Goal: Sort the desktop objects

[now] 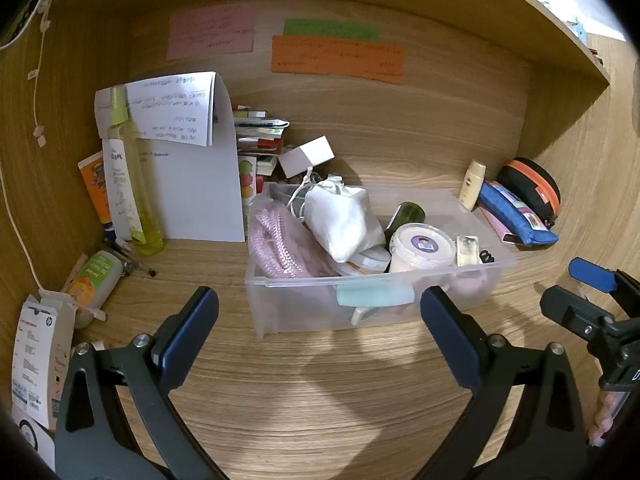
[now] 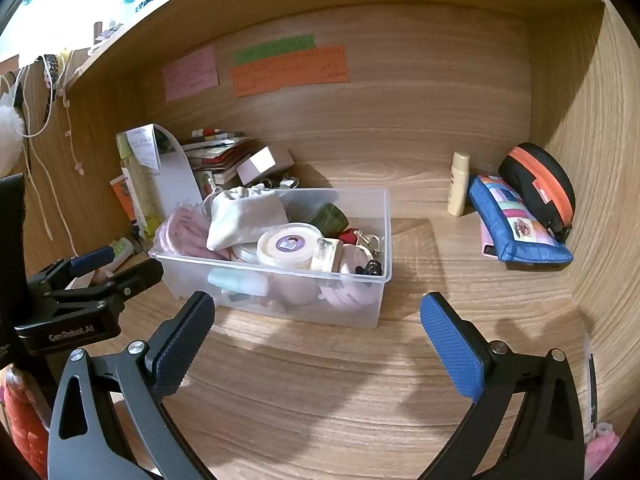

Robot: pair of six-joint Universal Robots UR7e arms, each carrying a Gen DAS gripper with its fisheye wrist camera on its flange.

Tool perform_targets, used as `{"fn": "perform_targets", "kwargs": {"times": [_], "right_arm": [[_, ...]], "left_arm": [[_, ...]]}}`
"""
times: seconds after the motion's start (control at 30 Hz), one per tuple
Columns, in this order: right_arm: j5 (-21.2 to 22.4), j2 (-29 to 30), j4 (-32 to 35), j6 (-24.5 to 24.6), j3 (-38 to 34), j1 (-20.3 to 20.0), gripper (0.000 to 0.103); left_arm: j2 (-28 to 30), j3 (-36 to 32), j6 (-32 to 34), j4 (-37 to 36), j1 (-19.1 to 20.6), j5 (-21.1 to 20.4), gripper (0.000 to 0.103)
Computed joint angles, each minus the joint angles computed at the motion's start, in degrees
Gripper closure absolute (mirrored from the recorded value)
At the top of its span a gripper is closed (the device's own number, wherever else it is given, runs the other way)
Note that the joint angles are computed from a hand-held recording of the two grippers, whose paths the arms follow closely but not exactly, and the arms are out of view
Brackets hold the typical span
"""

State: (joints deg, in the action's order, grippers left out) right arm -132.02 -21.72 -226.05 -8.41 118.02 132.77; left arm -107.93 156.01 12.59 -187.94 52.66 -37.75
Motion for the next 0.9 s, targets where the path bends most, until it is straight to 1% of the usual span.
{"fn": "perform_targets", "kwargs": {"times": [0.17,0.4,0.5,0.9], "right_arm": [[0.4,-0.1,0.4,0.5,0.2,-0.3,0.000],[1.7,-0.5,0.9,1.8,0.8,-0.7,0.000],[1.7,-0.5,1.0,1.8,0.9,-0.7,0.000],[1.7,-0.5,1.0,1.5,0.7,-0.6,0.000]], "left_arm": [[0.2,0.0,0.0,0.0,-0.1,-0.4,0.001],[0.0,0.1,-1.3,1.8,-0.7,-0.4,0.001],[0.0,0.3,-1.7,2.3,-1.1,-0.1,0.001],[-0.3,0.2,-1.6,2.5,-1.3,-1.1,0.001]]}}
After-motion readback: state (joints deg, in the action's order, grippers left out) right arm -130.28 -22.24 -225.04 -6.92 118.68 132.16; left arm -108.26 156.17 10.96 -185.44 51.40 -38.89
